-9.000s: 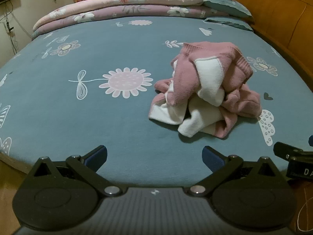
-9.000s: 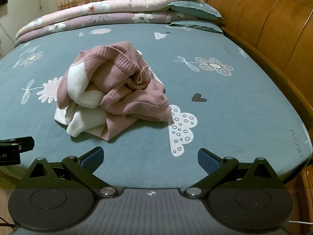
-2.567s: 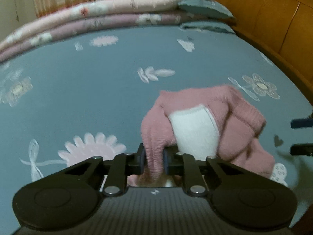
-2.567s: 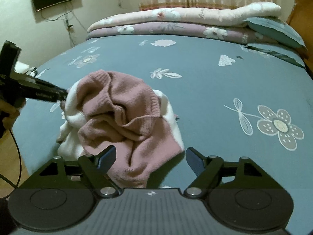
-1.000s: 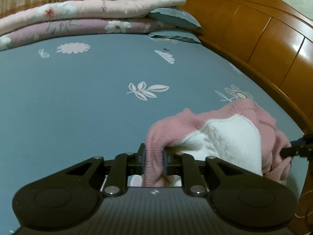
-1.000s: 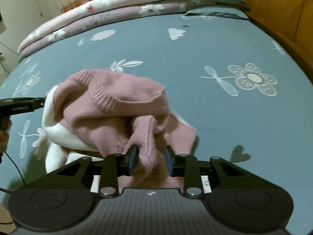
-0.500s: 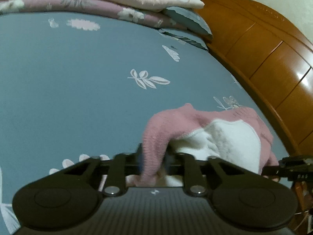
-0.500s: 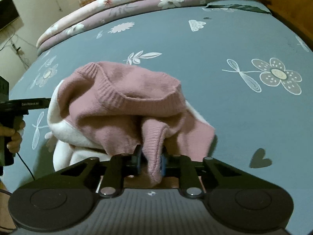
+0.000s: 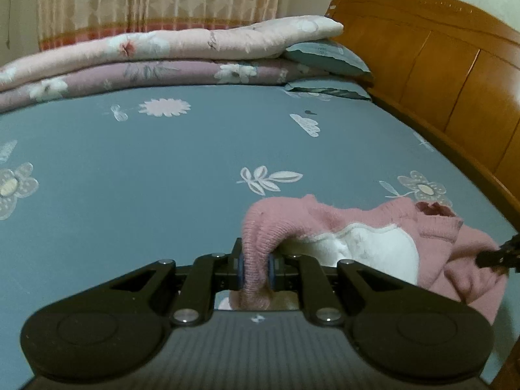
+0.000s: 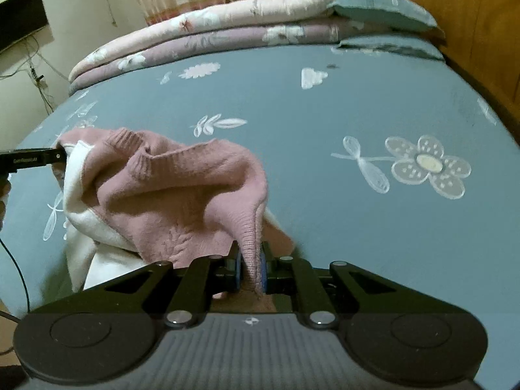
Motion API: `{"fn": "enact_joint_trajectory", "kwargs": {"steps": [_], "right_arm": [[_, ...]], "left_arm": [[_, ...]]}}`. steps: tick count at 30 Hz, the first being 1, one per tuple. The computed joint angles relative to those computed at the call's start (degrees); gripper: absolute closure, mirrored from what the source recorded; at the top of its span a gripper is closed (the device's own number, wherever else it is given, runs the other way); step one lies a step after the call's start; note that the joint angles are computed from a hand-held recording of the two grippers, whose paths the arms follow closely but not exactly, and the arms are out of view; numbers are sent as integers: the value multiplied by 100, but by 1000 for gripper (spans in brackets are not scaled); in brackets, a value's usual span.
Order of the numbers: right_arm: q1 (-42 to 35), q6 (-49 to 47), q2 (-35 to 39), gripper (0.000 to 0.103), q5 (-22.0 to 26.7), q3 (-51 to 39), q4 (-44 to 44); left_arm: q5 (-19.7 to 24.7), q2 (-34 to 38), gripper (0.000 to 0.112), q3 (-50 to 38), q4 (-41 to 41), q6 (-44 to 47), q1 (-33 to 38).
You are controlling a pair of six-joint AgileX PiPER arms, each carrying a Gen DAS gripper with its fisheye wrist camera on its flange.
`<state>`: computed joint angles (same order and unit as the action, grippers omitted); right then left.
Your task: Fold clothes
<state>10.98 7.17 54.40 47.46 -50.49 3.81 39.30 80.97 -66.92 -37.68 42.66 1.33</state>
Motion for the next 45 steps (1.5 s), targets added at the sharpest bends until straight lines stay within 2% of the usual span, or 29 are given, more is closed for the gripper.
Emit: {"fn": "enact_joint_trajectory", "kwargs": {"steps": [7, 11, 16, 27, 33, 41, 43, 45], "right_arm": [[-333, -776, 472, 91, 54, -555, -316], [-569, -1210, 1149, 91, -39, -1066, -543], [-688, -1216, 2087, 91, -68, -1810, -1110], [-523, -400, 4161, 91, 56, -3664, -2667], [-495, -64, 4893, 91, 260, -4606, -2955], [-211, 519, 5439, 91, 438, -4893, -3609], [-199, 625, 5452, 90, 404, -4800, -3631], [-219, 593, 5352, 85, 291, -4603, -3497]], "left_arm": [[-25, 83, 101, -343, 562, -322, -224], [37, 490, 101, -885, 933, -456, -328], [228, 1220, 101, -1881, 1529, -883, -481], [516, 2734, 101, -3903, 3332, -2268, -1075], [792, 3346, 101, -4755, 3902, -2800, -1167], [1220, 4185, 101, -5786, 4403, -3413, -1376], [1529, 4473, 97, -6231, 4363, -3372, -1439], [1613, 4575, 93, -6351, 4296, -3340, -1478]]}}
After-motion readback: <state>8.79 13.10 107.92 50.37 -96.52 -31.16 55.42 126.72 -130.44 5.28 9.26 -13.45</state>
